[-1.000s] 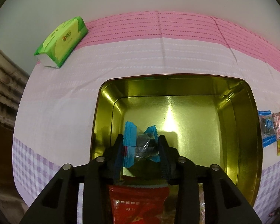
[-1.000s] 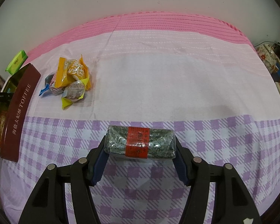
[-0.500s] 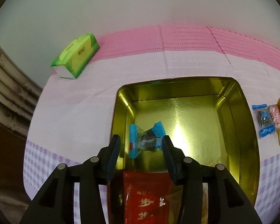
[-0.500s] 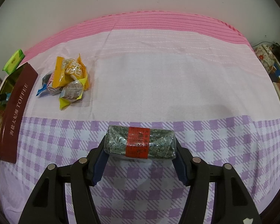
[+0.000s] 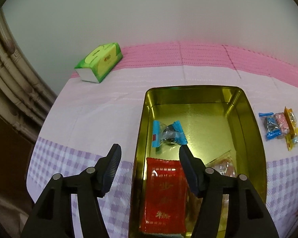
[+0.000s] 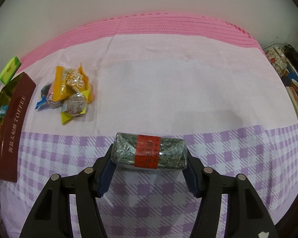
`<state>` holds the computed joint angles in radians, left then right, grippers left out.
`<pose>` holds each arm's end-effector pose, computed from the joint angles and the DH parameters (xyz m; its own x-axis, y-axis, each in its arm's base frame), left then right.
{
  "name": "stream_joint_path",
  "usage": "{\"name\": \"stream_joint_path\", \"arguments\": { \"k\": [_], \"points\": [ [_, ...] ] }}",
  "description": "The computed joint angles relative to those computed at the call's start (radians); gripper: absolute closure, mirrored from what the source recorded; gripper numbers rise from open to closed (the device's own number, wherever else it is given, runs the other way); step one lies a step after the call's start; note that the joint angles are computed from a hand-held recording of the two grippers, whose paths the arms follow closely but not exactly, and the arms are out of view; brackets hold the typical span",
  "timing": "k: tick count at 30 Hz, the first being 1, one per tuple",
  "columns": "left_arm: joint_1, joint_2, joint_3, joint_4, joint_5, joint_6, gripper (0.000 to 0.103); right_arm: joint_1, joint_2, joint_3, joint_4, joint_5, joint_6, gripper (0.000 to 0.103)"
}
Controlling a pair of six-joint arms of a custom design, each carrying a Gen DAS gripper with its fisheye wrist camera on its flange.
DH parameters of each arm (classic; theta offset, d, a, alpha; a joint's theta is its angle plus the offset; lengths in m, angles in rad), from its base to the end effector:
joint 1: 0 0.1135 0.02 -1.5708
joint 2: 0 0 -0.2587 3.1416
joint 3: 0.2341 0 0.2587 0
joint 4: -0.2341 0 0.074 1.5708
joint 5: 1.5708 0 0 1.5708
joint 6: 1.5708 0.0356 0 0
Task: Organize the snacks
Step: 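Carry the silver-wrapped block into the gold tin and open the right gripper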
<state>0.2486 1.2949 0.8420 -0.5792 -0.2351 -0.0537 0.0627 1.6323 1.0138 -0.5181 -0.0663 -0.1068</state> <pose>0.2478 0.0715 0.2130 -0.8117 -0.2599 -0.5230 -0.3992 0.9005 0.1721 0.3210 0.0225 0.1753 -0.8906 -0.1625 -0.4247 -0.1863 0.9824 0.0149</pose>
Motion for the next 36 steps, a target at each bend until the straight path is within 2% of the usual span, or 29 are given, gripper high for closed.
{"name": "stream_joint_path", "arguments": {
  "k": [5, 17, 29, 36],
  "points": [
    [0.019, -0.031, -0.010, -0.008, 0.007, -0.003, 0.034, 0.054, -0.023, 0.014, -0.018, 0.001, 0.008, 0.046],
    [0.092, -0.074, -0.033, -0.030, 0.005, 0.009, 0.032, 0.256, -0.017, 0.124, -0.055, -0.006, 0.052, 0.046],
    [0.191, -0.090, -0.043, -0.045, 0.044, 0.023, 0.032, 0.494, 0.096, 0.323, -0.091, 0.005, 0.086, 0.046],
    [0.221, -0.073, -0.035, -0.036, 0.044, 0.026, 0.031, 0.606, 0.213, 0.439, -0.096, 0.040, 0.086, 0.046]
  ]
}}
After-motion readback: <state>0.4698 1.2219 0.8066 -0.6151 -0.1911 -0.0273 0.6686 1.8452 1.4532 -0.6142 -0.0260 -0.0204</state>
